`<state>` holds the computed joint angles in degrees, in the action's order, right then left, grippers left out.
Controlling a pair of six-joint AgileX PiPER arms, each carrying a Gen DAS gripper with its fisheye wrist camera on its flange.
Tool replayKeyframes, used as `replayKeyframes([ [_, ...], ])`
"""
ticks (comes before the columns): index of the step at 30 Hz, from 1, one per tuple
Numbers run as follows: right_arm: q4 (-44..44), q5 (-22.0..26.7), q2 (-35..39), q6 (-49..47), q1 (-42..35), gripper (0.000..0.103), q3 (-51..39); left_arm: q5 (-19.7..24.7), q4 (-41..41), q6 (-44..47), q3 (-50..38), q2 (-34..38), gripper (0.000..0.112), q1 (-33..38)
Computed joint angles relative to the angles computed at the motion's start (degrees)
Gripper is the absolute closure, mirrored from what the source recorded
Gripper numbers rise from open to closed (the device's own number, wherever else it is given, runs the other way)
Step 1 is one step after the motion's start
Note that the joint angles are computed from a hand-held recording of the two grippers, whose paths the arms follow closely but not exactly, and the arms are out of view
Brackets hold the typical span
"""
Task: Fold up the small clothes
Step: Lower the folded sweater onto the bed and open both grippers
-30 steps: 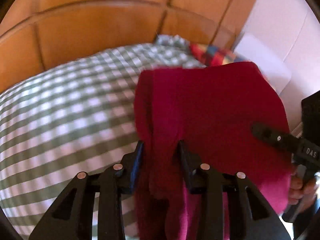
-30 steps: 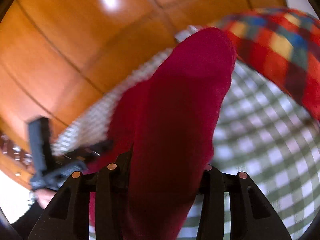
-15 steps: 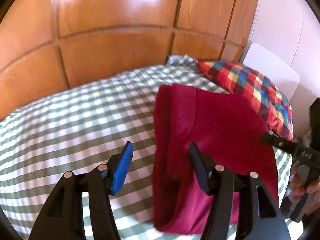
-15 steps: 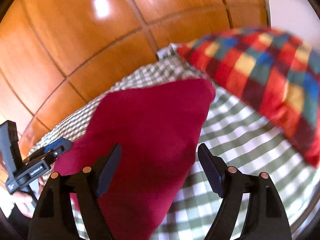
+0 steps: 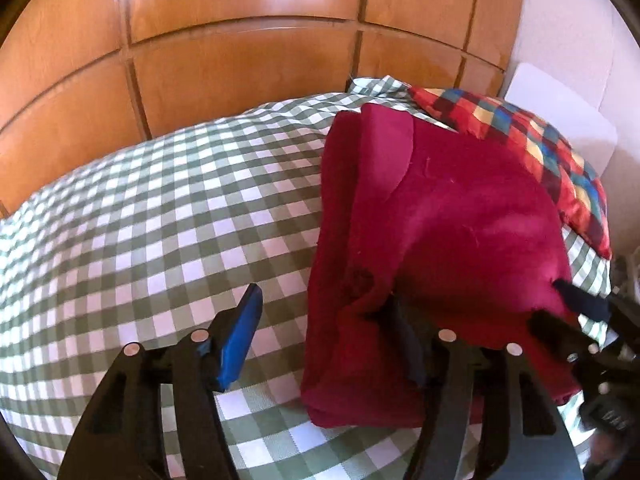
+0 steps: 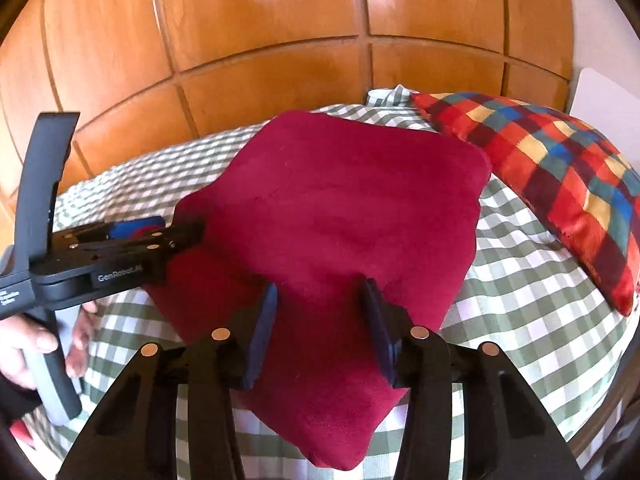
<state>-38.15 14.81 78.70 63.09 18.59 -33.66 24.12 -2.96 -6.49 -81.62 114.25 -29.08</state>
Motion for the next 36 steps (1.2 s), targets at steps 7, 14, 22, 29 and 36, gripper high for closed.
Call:
replayKeyframes([
  [7, -13.01, 4.33, 0.53, 13.55, 4.37, 0.059, -0.22, -1.45, 6.57, -6.70, 2.53, -2.09, 0.050, -1.35],
  [14, 7.67, 6.72, -2.94, -5.90, 2.61, 0.045, -2.92, -2.39, 14.95, -16.02, 5.26, -5.04, 0.048, -2.82],
  [22, 9.14, 10.53, -8.40, -5.24, 4.09, 0.044, -2.67, -2.46, 17.26, -19.76, 7.18, -7.21, 0.047, -3.11],
  [29, 10.31, 12.34, -4.72, -4.87, 6.30, 0.044, -2.61, -2.21, 16.07, -20.48, 8.26, -7.03, 0.046, -2.71],
  [36, 7.36, 12.59, -0.87, 1.45, 7.63, 0.044, -2.42, -2.33, 16.16, -22.65, 8.33, -5.48, 0.036, -2.41],
])
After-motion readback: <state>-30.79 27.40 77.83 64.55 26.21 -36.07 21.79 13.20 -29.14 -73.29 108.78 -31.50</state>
